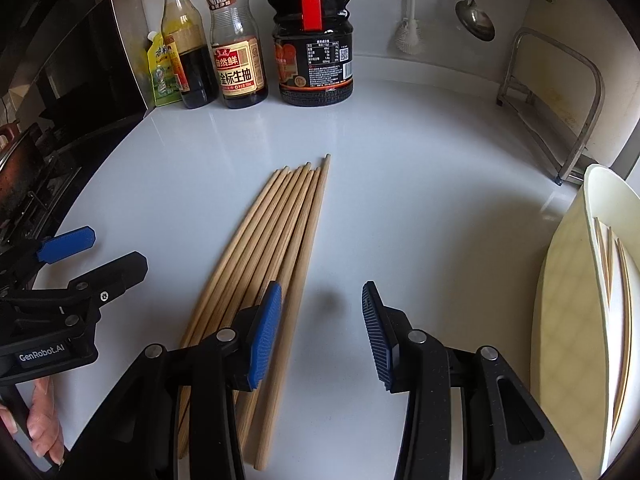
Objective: Organize utensils
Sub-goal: 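Move the open right tool back toward the remaining chopsticks, then close the right tool around one wooden chopstick from the row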
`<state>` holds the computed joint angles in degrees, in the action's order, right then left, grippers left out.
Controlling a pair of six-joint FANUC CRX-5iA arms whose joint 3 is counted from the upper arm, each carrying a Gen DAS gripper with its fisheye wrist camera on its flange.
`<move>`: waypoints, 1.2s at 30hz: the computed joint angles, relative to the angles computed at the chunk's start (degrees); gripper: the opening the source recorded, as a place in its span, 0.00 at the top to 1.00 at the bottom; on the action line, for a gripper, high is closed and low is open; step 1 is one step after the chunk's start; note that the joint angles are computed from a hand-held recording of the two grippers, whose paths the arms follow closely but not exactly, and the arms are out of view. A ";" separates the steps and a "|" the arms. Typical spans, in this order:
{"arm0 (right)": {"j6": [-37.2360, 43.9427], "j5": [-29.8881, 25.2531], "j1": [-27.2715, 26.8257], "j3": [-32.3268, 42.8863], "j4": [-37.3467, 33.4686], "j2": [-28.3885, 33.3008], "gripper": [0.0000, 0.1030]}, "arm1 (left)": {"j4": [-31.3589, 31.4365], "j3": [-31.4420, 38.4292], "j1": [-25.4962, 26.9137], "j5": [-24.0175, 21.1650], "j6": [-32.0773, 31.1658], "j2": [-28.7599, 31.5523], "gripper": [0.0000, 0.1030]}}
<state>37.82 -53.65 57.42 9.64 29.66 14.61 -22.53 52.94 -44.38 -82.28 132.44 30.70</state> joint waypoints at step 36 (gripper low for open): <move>0.39 0.56 -0.92 -4.28 0.67 -2.26 0.92 | -0.06 11.81 -1.31 -6.17 -4.70 8.60 0.15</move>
